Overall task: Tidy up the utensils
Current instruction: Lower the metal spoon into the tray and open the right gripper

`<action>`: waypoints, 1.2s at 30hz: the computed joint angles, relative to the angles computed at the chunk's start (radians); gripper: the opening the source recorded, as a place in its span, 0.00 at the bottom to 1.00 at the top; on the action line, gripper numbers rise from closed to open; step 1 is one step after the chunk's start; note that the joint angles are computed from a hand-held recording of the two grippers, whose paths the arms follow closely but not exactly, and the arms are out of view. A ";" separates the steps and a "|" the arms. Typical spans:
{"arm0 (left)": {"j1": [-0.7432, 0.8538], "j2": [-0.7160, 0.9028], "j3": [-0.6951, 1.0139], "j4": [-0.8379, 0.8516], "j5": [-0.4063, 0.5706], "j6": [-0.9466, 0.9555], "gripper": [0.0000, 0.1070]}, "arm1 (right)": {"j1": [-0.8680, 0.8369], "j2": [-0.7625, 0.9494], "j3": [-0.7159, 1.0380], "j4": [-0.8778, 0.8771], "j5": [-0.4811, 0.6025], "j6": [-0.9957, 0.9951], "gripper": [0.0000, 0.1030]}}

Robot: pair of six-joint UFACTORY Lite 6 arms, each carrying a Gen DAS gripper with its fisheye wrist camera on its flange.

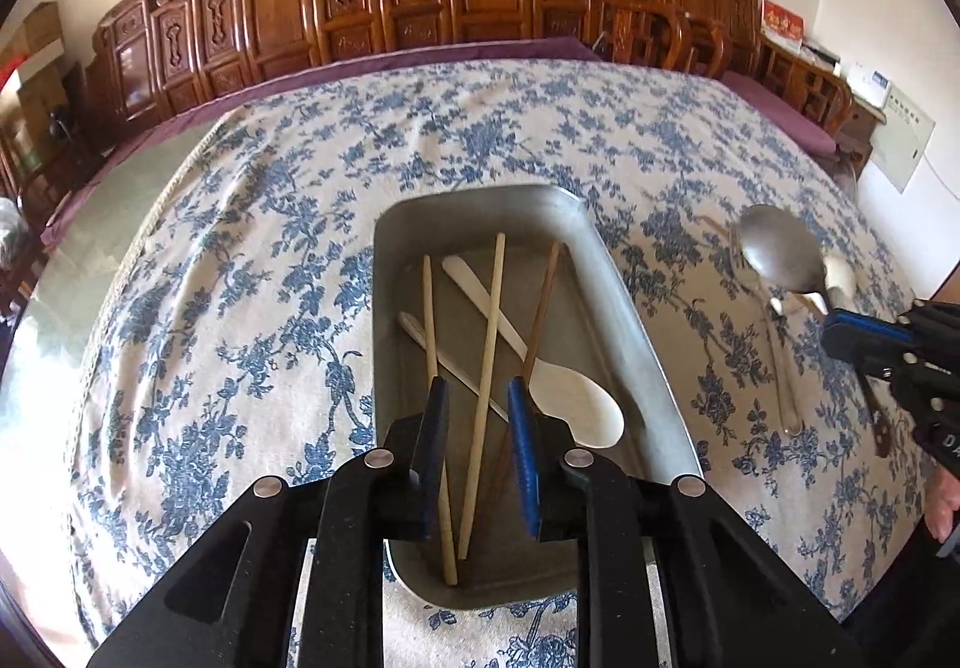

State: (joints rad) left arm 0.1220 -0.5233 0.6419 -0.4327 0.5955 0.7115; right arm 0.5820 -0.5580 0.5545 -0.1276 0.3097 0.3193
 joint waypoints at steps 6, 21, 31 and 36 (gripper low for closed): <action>0.087 -0.037 0.002 -0.107 0.048 0.130 0.18 | 0.081 0.083 0.084 -0.153 -0.005 0.187 0.07; 0.421 -0.019 0.069 -0.355 0.243 0.461 0.18 | 0.206 0.427 0.354 -0.389 -0.048 0.539 0.07; 0.594 0.066 0.112 -0.391 0.309 0.601 0.18 | 0.248 0.685 0.572 -0.459 -0.003 0.667 0.07; 0.603 0.111 0.119 -0.386 0.285 0.616 0.18 | 0.246 0.814 0.677 -0.445 0.013 0.677 0.07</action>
State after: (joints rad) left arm 0.7253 -0.4126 0.7607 -0.8185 0.8809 1.3276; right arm 0.8281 0.2561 1.2313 -0.5727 0.3232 0.9963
